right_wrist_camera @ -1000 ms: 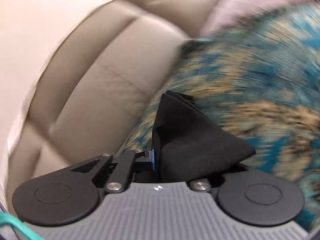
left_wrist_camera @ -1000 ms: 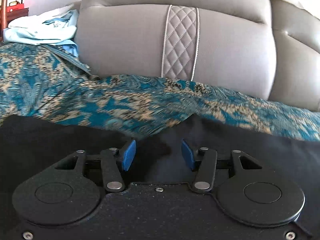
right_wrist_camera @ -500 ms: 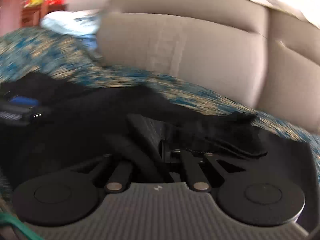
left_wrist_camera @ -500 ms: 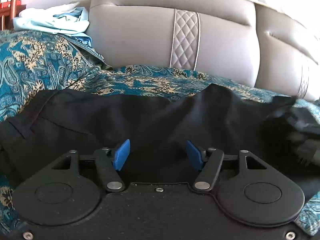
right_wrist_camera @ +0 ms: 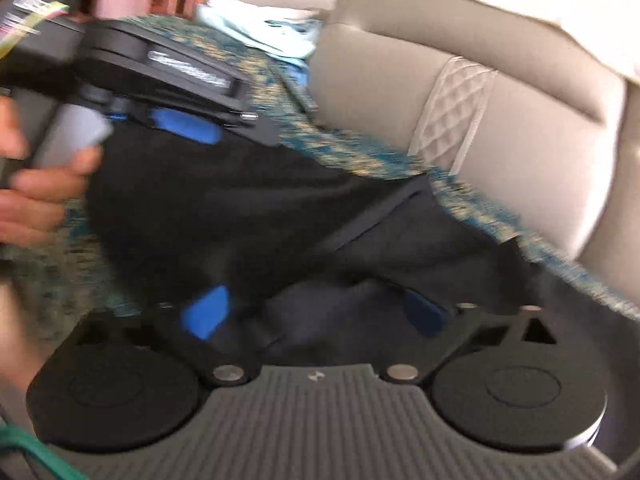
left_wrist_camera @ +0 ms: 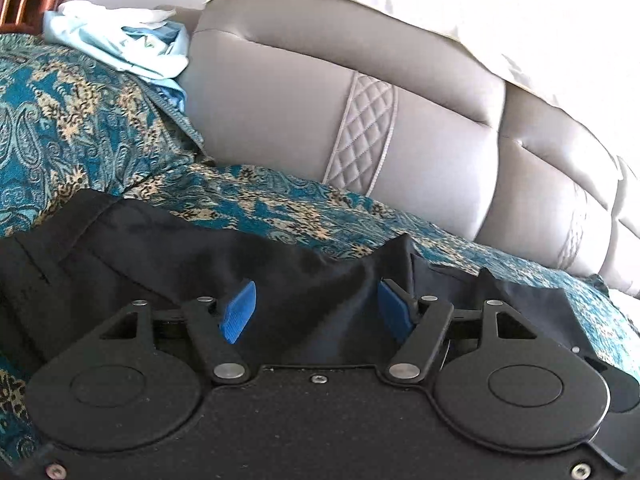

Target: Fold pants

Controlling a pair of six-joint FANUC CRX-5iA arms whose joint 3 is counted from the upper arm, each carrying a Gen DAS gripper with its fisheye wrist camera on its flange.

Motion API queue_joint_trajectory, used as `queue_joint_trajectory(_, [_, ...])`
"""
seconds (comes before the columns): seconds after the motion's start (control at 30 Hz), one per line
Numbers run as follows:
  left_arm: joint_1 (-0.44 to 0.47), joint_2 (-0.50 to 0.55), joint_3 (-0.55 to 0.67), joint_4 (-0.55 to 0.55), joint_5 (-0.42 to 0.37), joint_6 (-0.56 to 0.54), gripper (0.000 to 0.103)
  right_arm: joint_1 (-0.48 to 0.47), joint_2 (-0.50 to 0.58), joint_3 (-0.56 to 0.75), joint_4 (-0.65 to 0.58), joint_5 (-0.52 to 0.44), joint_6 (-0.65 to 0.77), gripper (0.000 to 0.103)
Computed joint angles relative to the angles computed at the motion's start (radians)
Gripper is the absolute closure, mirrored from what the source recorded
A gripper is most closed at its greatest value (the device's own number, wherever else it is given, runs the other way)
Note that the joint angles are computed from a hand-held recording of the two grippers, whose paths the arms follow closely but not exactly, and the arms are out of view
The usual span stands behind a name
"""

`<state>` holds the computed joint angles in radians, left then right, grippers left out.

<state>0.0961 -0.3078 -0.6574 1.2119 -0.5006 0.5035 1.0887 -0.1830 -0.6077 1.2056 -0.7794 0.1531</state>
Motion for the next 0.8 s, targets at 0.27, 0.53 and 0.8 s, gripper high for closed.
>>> queue_joint_trajectory(0.27, [-0.126, -0.094, -0.105, 0.181, 0.077, -0.263, 0.057, 0.151, -0.074, -0.062, -0.03, -0.211, -0.068, 0.0])
queue_joint_trajectory(0.53, [-0.222, -0.135, -0.172, 0.35, -0.108, -0.559, 0.071, 0.207, -0.246, -0.171, -0.05, -0.486, -0.38, 0.011])
queue_joint_trajectory(0.8, [-0.254, -0.069, -0.076, -0.136, 0.014, -0.081, 0.072, 0.16, -0.258, -0.196, -0.12, -0.598, -0.513, 0.044])
